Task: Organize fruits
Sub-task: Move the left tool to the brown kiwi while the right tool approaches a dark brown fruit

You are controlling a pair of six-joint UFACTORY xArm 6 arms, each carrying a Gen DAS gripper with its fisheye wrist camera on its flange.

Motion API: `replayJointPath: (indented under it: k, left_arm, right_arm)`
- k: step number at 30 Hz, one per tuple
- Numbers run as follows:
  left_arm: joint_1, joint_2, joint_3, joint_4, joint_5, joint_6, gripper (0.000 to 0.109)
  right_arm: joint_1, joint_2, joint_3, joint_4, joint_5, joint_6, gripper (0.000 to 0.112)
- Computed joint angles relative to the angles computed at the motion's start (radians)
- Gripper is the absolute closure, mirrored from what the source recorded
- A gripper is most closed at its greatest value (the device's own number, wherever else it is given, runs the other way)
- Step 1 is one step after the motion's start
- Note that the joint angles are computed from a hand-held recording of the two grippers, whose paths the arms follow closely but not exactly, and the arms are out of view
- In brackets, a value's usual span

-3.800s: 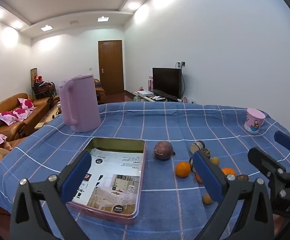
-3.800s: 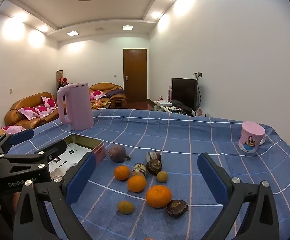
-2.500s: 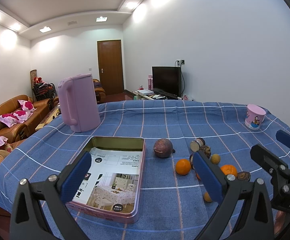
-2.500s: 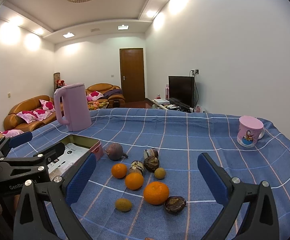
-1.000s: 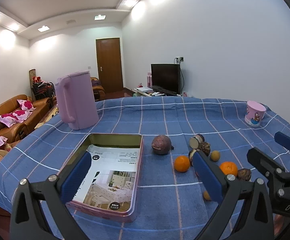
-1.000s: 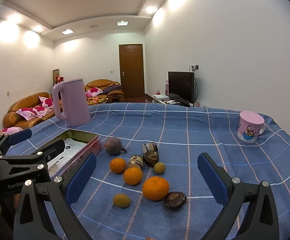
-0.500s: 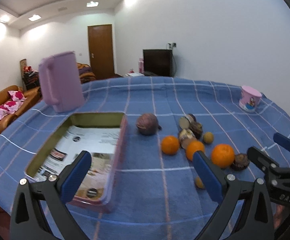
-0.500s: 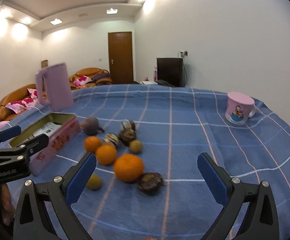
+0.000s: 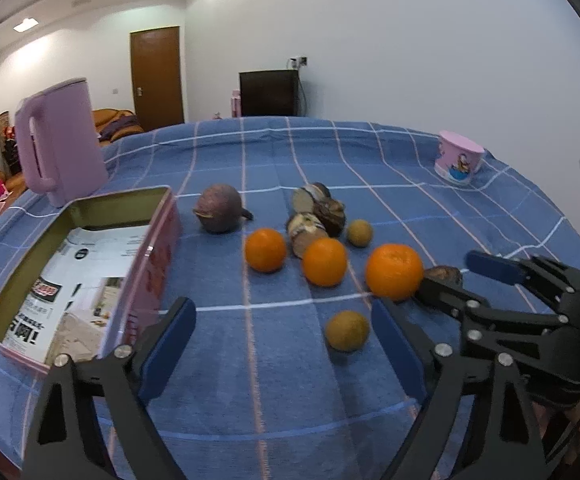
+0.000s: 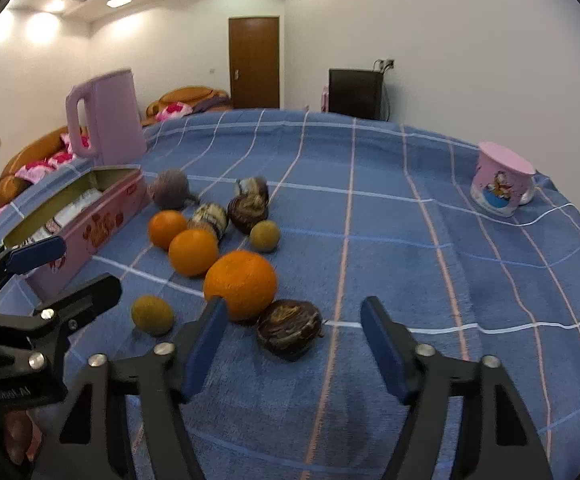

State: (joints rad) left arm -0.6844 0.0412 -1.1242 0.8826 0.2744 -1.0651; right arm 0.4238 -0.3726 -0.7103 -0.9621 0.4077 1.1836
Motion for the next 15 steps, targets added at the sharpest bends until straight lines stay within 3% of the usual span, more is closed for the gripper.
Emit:
replayJointPath:
  k: [8, 12, 15]
  left_arm:
    - [-0.018, 0.025, 0.007, -0.214, -0.034, 0.212, 0.034]
    - [-0.033, 0.048, -0.013, -0.309, -0.017, 0.308, 0.036]
    - [-0.041, 0.068, -0.031, -0.388, -0.006, 0.381, 0.044]
  right_arm:
    - [-0.005, 0.021, -0.005, 0.113, -0.021, -0.115, 0.064]
    - [-0.008, 0.039, -0.016, 0.199, -0.01, -0.183, 0.064]
    - [-0.018, 0.049, -0.016, 0.283, -0.017, -0.242, 0.068]
